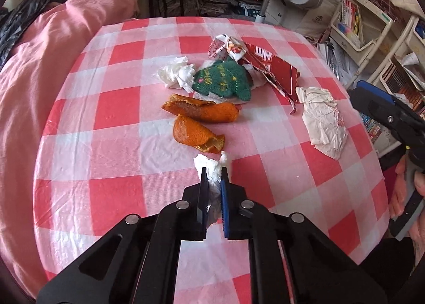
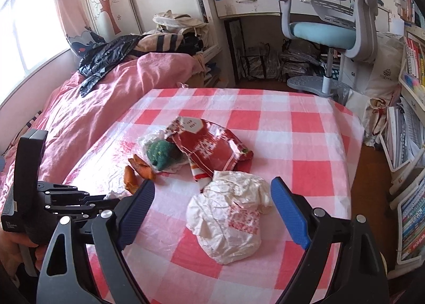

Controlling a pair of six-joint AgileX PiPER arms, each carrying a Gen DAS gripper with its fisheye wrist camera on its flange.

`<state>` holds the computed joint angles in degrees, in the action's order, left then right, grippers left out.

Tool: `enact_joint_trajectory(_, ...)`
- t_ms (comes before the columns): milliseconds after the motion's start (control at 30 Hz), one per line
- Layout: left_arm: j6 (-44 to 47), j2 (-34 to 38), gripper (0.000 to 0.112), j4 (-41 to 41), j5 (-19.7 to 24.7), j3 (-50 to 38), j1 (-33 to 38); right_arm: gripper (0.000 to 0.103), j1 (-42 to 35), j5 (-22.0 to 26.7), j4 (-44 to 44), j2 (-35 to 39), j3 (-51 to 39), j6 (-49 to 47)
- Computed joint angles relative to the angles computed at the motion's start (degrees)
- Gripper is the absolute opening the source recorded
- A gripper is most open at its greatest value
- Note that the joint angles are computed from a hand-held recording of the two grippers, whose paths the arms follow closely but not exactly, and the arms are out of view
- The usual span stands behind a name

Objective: Collect trash
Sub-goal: 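Close the left gripper on a crumpled white tissue, then close the right gripper on an orange peel while the left gripper lifts the tissue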

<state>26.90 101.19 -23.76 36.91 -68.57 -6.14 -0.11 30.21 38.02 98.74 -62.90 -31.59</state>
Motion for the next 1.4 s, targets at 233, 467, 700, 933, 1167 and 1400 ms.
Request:
enact_joint_trajectory(233,-0.63,0.97,0.008,-6.21,3.62,-6.89,10.08,0.062,8.31,5.36,2.53,6.93,-6.29,-4.08)
enact_joint_trajectory(467,-10.5,5.86,0.008,-4.58,0.07,-13.92,9.54,0.053,15.31,4.56,-4.5,14.72,-13.65,4.55)
enact_joint_trajectory(700,-9.26,7.1,0.008,-5.64,-0.1,-14.95,8.79,0.035,17.08,5.0,-10.54,19.6,-17.47,11.02)
enact_joint_trajectory(933,-8.41,6.51,0.008,-5.53,-1.16,-13.67,7.51,0.02,17.77,3.75,-11.62,16.28,-14.48,11.45)
enact_joint_trajectory(1167,-7.96,5.26,0.008,-5.69,-3.15,-10.99,5.89,0.02,16.22,2.26,-11.13,8.71,-8.46,10.68)
enact_joint_trajectory(1400,-8.39,3.76,0.008,-4.33,-6.1,-7.23,2.78,0.02,13.93,1.06,-11.61,3.11,-3.72,10.94)
